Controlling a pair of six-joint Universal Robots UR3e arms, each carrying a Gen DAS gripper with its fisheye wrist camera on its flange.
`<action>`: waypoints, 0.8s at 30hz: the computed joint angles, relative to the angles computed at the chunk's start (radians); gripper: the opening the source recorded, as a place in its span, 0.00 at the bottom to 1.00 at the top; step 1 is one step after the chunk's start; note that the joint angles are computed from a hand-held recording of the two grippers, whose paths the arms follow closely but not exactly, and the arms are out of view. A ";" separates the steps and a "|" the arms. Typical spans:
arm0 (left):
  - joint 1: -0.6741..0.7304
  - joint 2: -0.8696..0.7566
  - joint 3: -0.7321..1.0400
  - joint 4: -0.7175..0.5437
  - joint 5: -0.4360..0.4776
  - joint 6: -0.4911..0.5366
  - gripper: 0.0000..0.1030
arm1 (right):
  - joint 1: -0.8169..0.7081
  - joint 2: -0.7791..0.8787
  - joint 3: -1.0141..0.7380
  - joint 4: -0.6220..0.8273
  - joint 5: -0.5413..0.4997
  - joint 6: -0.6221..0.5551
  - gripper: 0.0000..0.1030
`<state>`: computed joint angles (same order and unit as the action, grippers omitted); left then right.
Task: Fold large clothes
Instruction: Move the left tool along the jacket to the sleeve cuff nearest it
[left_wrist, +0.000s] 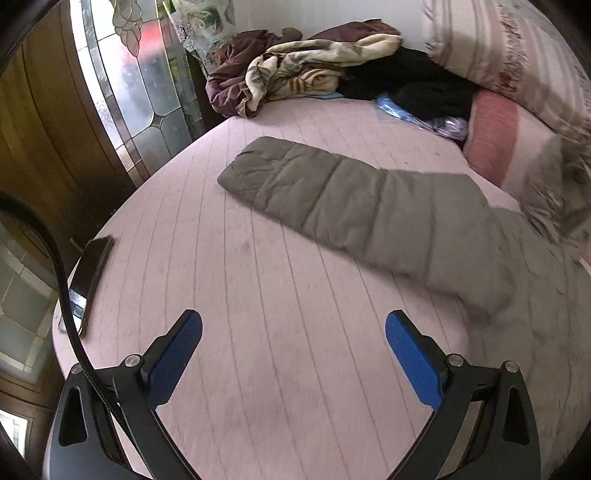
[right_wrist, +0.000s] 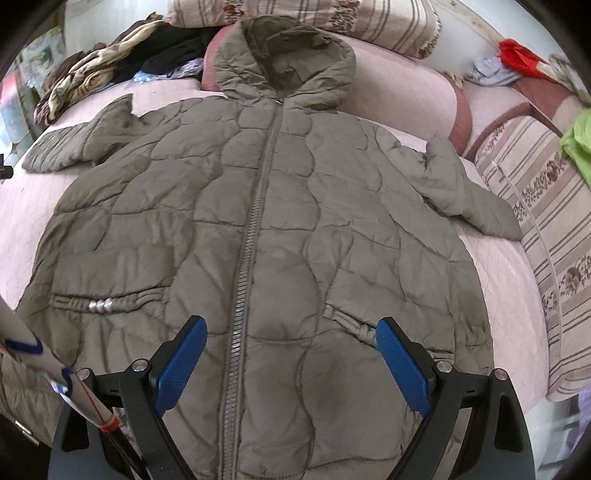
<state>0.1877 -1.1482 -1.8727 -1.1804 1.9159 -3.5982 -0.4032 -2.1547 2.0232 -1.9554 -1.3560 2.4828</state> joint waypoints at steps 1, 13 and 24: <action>0.010 -0.021 -0.002 0.023 0.007 0.005 0.97 | -0.006 0.008 0.002 -0.008 0.004 0.002 0.92; 0.219 -0.201 -0.052 0.256 -0.132 0.086 0.97 | 0.003 0.097 0.017 -0.142 0.017 0.041 0.87; 0.451 -0.418 0.012 0.414 -0.425 0.054 0.89 | 0.013 0.175 0.038 -0.240 -0.021 0.104 0.87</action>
<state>0.6384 -1.5658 -1.8612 -0.7659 1.4909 -3.5439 -0.3898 -1.9799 2.0609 -2.1956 -1.3769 2.5870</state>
